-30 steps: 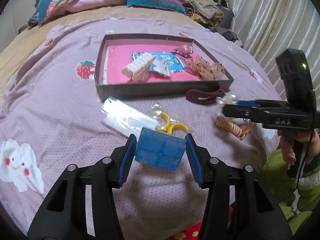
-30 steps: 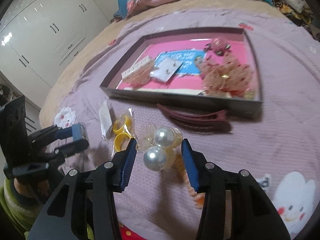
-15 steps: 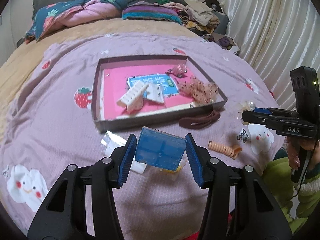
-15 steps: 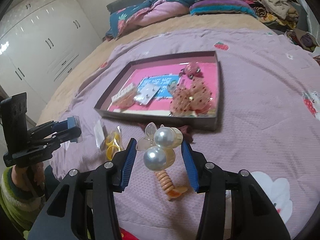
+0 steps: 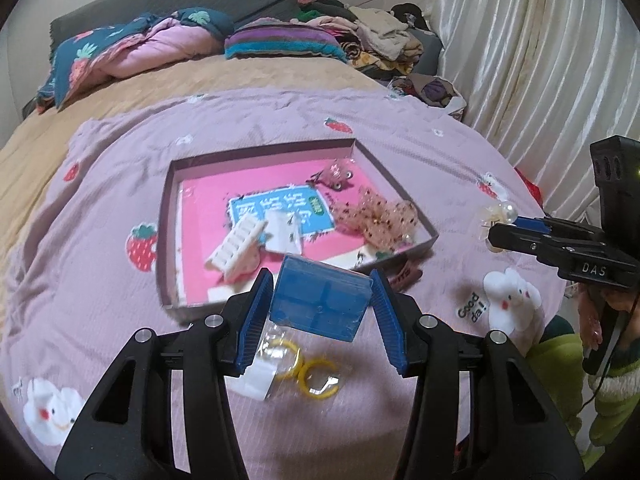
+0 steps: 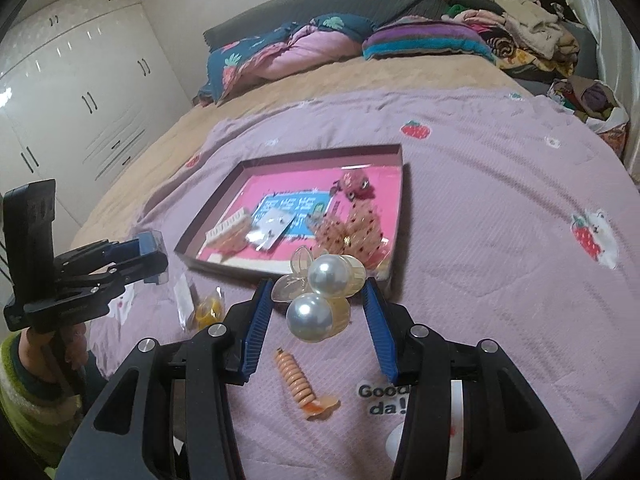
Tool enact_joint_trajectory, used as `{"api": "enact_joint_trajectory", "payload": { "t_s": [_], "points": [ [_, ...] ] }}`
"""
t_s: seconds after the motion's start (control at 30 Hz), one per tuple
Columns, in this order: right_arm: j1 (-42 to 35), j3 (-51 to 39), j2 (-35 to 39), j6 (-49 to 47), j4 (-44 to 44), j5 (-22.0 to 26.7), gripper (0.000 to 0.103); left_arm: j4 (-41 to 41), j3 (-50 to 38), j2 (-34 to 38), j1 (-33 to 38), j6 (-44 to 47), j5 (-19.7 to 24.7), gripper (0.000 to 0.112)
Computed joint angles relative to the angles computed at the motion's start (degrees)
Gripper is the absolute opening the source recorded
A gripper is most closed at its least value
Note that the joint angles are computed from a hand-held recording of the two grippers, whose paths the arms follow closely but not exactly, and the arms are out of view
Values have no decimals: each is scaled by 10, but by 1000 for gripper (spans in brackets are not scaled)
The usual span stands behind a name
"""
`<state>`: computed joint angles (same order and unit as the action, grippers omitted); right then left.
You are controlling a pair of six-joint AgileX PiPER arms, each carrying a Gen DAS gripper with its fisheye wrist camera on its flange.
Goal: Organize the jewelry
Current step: 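Carry the blue box and pearl earrings into the tray and open both tools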
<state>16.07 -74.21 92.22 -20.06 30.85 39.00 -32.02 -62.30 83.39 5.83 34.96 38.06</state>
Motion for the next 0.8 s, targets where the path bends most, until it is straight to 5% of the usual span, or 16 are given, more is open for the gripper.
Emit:
{"api": "enact_joint_trajectory", "payload": {
  "t_s": [0.8],
  "points": [
    [-20, -188, 99, 49, -41, 51, 45, 29, -145, 139, -41, -45, 15, 42]
  ]
}}
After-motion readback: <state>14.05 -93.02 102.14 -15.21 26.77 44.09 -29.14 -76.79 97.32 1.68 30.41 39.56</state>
